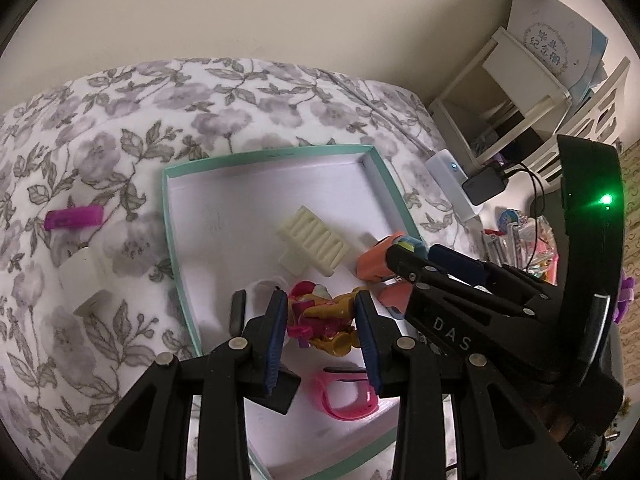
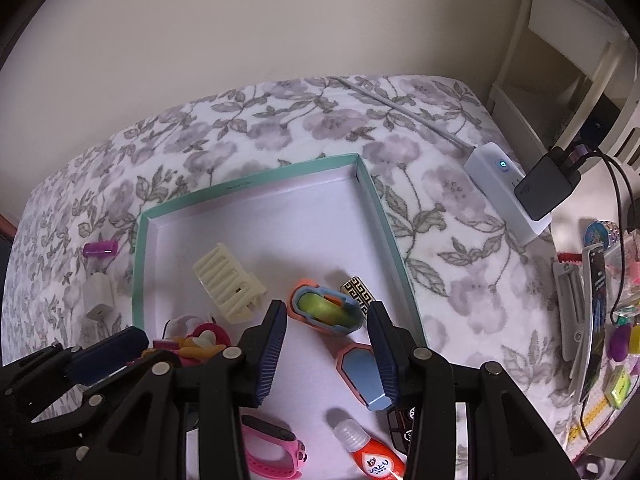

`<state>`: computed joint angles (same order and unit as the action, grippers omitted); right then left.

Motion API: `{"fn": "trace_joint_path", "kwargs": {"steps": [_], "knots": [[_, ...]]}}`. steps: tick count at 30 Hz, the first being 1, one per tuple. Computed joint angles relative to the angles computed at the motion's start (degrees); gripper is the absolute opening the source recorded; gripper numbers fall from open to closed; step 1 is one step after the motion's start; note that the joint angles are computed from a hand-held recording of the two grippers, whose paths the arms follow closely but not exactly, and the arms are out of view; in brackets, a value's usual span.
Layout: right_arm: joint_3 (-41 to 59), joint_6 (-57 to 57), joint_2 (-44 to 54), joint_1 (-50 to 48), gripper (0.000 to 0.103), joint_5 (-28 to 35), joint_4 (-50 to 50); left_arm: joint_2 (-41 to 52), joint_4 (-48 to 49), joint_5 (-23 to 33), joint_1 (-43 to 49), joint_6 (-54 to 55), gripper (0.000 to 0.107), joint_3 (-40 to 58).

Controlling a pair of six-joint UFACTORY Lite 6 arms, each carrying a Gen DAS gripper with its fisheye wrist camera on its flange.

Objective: Organize rigid objects
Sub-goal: 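Carry the dog figure with the left tool while the right tool carries the carrot knife into the tray, then release the dog figure with the left tool while the right tool releases the carrot knife in the tray, then withdraw both tools from the tray toward the pink lighter and white charger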

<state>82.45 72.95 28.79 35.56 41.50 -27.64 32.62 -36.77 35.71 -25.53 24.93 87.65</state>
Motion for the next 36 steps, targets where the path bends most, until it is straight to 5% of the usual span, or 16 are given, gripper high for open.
{"fn": "trace_joint_path", "kwargs": {"steps": [4,20,25,28,36], "knots": [[0.5,0.2,-0.2,0.2,0.046,1.0,-0.5,-0.3,1.6,-0.1,0.2,-1.5,0.046,0.0],[6.5,0.0,0.2,2.6,0.047,6.8,-3.3,-2.3,9.3,-1.9,4.1,-9.9,0.047,0.0],[9.7,-0.3,2.3,3.8,0.056,6.2,-2.5,-1.7,11.9,-2.4,8.1,-13.4,0.048,0.6],[13.4,-1.9,5.6,4.7,0.06,6.6,-1.3,-1.1,13.9,-2.6,10.4,-15.5,0.063,0.6],[24.6,-4.7,14.7,7.7,0.076,9.7,-0.7,1.4,8.7,-3.1,17.1,-11.0,0.081,-0.1]]}}
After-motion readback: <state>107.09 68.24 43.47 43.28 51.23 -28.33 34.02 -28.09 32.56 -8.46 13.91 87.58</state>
